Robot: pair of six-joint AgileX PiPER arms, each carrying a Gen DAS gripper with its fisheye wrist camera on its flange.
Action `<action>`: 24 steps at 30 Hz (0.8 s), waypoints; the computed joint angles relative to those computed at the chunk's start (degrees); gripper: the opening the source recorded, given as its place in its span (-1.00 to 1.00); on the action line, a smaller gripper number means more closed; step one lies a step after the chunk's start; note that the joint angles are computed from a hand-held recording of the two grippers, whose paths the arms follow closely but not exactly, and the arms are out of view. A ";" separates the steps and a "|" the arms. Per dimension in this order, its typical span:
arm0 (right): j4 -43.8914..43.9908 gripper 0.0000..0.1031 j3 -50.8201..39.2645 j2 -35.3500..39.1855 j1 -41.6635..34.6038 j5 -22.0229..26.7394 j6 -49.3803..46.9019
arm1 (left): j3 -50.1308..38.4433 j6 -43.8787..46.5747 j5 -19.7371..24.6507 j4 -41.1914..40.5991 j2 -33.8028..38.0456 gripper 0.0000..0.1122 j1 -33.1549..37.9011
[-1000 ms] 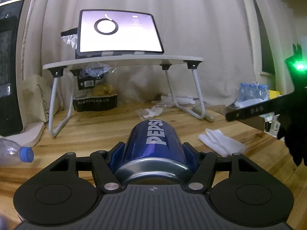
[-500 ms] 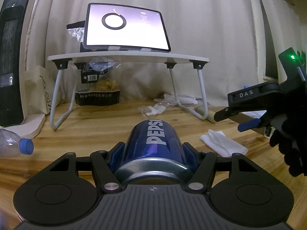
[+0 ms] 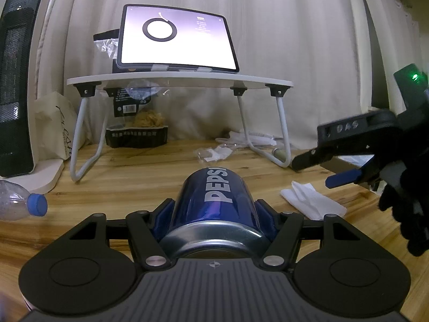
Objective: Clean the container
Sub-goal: 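Grasp the blue can with the right gripper from the left gripper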
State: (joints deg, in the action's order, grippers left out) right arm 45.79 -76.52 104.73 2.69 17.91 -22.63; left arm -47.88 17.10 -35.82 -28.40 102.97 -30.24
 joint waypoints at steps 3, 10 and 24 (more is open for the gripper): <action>13.37 0.57 -0.51 0.30 -2.50 7.91 -10.09 | -0.27 0.99 0.23 -0.91 0.06 0.19 -0.25; 31.78 0.62 -3.52 6.01 -7.84 30.12 -11.91 | -1.35 6.74 0.55 -4.65 0.50 0.19 -1.77; 32.33 0.63 -8.45 11.26 -5.29 39.07 -16.39 | 0.90 20.62 -8.33 -10.88 1.01 0.19 -9.37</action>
State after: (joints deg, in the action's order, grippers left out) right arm 78.11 -84.98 115.99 -2.60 56.98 -39.02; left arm -46.98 37.72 -44.16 -39.28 103.97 -39.61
